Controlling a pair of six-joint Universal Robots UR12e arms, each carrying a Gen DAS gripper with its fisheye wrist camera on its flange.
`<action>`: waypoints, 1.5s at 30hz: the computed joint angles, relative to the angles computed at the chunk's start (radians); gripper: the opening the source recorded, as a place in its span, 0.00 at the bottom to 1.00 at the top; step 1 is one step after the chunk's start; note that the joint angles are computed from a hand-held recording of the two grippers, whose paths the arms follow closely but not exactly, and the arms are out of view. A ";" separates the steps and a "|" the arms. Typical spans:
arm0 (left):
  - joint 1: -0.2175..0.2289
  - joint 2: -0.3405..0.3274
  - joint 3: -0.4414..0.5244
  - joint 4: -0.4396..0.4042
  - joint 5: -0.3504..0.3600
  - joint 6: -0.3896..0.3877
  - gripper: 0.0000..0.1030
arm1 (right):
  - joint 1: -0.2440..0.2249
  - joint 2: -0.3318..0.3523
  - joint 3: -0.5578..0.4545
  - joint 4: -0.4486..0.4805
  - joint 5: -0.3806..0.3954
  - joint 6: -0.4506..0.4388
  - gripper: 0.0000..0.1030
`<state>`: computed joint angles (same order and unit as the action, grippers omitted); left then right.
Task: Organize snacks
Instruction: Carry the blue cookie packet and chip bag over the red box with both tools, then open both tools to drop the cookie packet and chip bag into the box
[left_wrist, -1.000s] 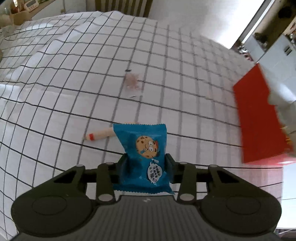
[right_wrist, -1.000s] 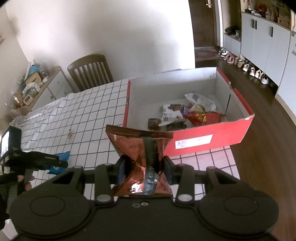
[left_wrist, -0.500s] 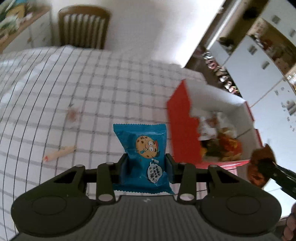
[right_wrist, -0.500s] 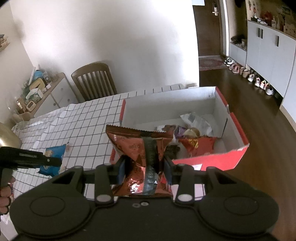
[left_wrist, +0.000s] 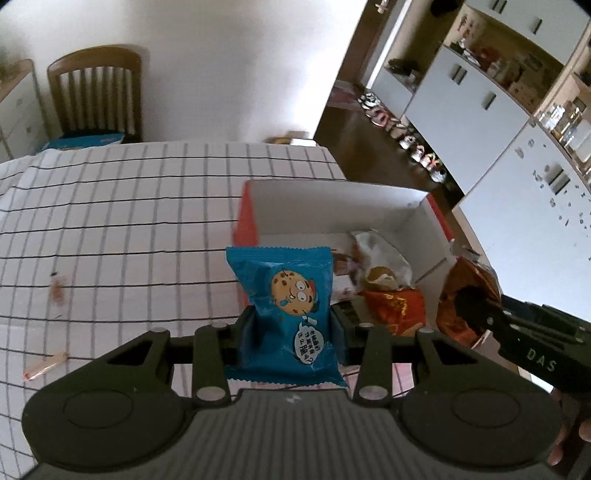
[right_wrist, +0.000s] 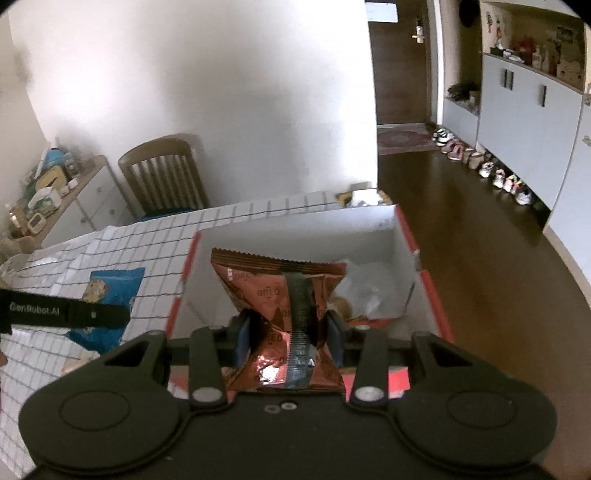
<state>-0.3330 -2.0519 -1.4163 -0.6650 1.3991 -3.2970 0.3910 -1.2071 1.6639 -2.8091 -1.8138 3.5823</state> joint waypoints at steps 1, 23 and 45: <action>-0.006 -0.009 0.011 -0.005 0.004 0.000 0.39 | -0.003 0.001 -0.001 0.002 -0.006 -0.001 0.39; -0.079 -0.181 0.198 -0.153 0.098 0.078 0.39 | -0.068 0.097 -0.097 0.154 -0.028 -0.023 0.39; -0.091 -0.199 0.214 -0.164 0.123 0.053 0.61 | -0.088 0.099 -0.095 0.163 0.039 -0.055 0.60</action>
